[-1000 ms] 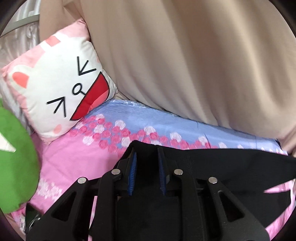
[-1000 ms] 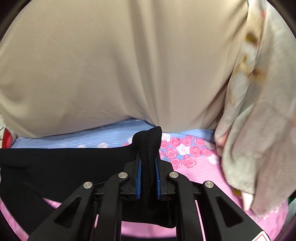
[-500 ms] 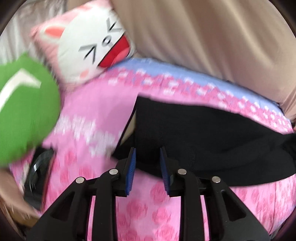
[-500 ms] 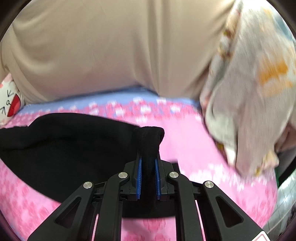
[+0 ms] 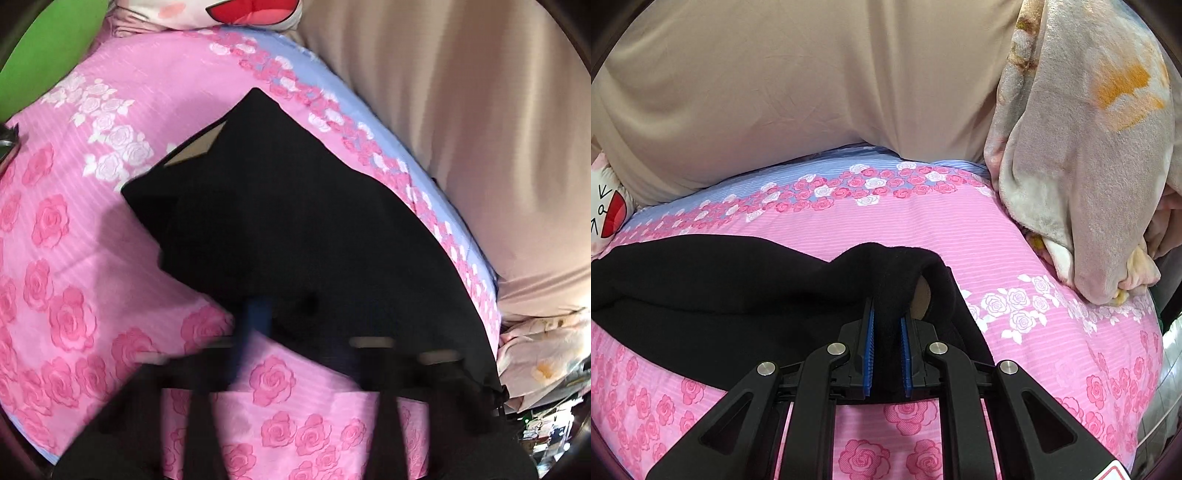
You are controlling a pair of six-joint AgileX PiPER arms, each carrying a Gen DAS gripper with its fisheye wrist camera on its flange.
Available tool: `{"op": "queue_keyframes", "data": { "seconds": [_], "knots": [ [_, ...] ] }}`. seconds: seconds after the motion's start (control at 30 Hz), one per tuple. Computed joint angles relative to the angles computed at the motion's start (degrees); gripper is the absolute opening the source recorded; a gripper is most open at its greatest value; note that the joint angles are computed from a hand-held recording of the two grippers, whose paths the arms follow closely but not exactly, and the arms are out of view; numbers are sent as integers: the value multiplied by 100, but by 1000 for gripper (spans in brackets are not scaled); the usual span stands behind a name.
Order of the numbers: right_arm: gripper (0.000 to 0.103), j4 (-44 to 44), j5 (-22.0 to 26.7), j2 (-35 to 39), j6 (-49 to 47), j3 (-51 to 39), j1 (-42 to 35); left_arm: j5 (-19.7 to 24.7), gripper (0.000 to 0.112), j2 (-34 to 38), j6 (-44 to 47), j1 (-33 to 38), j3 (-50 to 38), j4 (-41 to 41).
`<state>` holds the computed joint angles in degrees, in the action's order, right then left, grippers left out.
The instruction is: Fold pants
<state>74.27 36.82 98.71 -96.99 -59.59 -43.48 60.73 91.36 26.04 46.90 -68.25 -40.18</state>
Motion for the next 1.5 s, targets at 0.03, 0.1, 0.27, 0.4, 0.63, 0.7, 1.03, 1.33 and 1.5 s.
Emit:
{"op": "queue_keyframes", "data": {
  "seconds": [0.03, 0.1, 0.27, 0.4, 0.63, 0.7, 1.03, 1.33, 1.5],
  "knots": [
    [11, 43, 6, -9, -27, 20, -9, 69, 10, 34, 7, 29, -175, -50],
    [11, 208, -15, -38, -186, 59, -37, 67, 9, -175, -18, 170, -466, -65],
    [17, 83, 90, 161, -228, -9, -191, -1026, 0, -547, -1205, -171, -166, 2059],
    [56, -314, -284, 185, 69, 69, -225, -1167, 0, -440, -986, 40, 272, 1902],
    [67, -70, 1364, -427, 246, 471, -1572, -716, 53, -1025, -244, -116, 691, 821],
    [68, -296, 2268, -283, 802, 301, -1763, -925, 53, -1145, -374, -500, 809, 964],
    [65, -1640, 2133, 1543, 4864, -2158, 129, -1166, 62, -1163, -922, -1519, 926, 1158],
    [4, -110, 2156, 529, 2919, -1593, -183, -1074, 63, -940, -870, -1361, 805, 1179],
    [5, -1383, 1588, 1495, 3380, -1716, -217, -880, 64, -506, -668, -957, 640, 831]
  ]
}}
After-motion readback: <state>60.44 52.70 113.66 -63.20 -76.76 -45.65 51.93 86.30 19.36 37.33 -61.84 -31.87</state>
